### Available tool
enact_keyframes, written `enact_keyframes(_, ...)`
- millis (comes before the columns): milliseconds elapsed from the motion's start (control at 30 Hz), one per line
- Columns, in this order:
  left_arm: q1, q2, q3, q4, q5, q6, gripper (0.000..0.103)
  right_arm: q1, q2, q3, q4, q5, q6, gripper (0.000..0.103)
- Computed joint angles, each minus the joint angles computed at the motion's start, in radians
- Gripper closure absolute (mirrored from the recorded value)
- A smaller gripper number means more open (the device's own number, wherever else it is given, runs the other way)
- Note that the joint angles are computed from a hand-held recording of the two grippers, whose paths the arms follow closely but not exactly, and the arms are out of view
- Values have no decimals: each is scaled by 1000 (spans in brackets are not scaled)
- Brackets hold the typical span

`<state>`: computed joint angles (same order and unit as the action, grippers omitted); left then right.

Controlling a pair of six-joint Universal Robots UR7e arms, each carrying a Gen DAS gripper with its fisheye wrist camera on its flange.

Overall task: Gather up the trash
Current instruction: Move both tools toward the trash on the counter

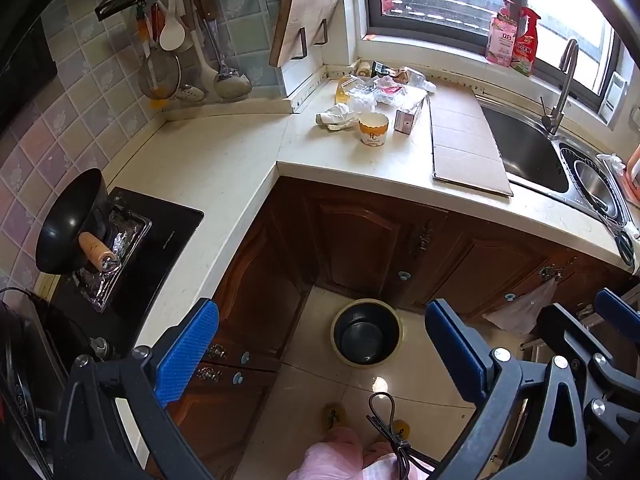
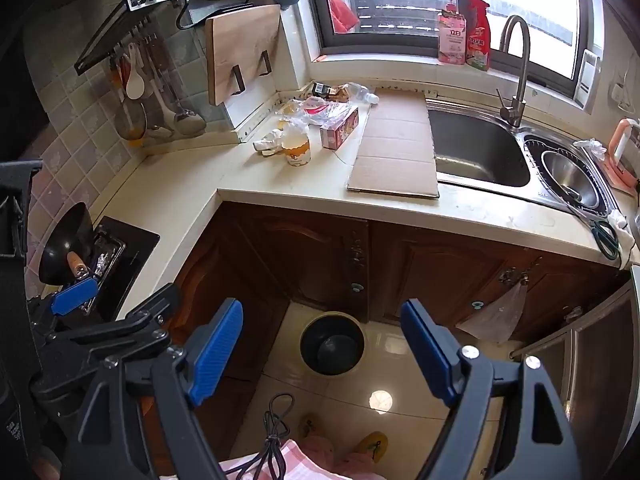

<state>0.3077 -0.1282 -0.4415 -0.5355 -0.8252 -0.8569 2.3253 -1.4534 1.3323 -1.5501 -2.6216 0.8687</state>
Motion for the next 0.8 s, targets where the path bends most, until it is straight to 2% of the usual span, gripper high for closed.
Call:
enact_keyframes(200,-1,3,-5,1,3,1,1,6,20,-13,-6,-2,1,20)
enact_keyframes(500,4,-34,67,-16,-23,-10,1,3,16,-7,-18,1,-7,20)
enact_keyframes(600,3,-24,45,-10,-18,-8,1,2,13,-4,-24,0,-13,20)
enact_keyframes(800,14,-47,89,-46,-28,13,1,1,17,-8,-25,2,-10,20)
